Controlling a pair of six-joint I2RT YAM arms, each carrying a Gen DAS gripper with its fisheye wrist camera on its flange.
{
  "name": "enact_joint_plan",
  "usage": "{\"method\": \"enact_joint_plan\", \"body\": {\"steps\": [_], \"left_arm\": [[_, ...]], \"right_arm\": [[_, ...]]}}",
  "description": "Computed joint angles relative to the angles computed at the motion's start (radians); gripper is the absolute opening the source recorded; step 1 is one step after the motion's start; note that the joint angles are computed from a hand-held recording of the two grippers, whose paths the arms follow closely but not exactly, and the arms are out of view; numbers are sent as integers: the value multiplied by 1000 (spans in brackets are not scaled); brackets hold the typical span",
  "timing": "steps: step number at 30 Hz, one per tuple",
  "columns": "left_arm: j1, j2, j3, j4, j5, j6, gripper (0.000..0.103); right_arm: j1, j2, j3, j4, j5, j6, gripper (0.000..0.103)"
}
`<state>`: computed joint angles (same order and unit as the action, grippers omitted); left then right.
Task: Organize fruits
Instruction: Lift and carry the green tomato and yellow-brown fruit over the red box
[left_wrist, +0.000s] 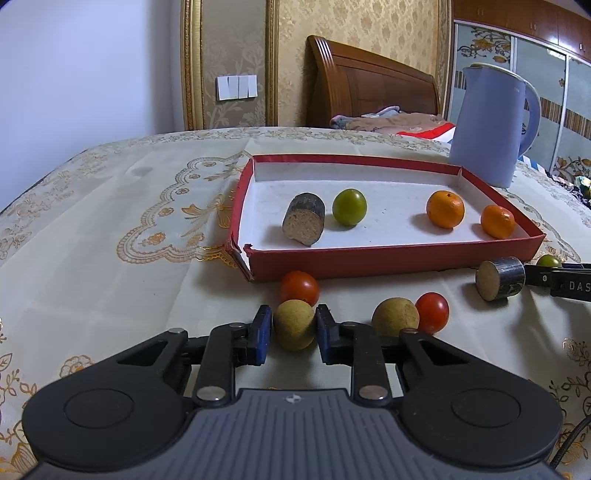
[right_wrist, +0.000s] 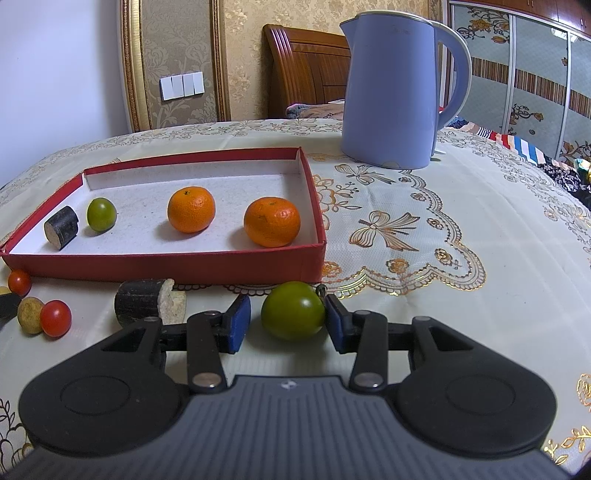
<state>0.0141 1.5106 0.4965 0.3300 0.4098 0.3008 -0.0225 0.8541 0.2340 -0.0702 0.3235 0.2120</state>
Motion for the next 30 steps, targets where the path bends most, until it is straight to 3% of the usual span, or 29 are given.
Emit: {"method": "enact_joint_plan", "body": {"steps": [30], "left_arm": [[3,-52,-42,34,-30,-19,24]], "right_arm": [[-35,-32,-15,8,-45,9,34]]}}
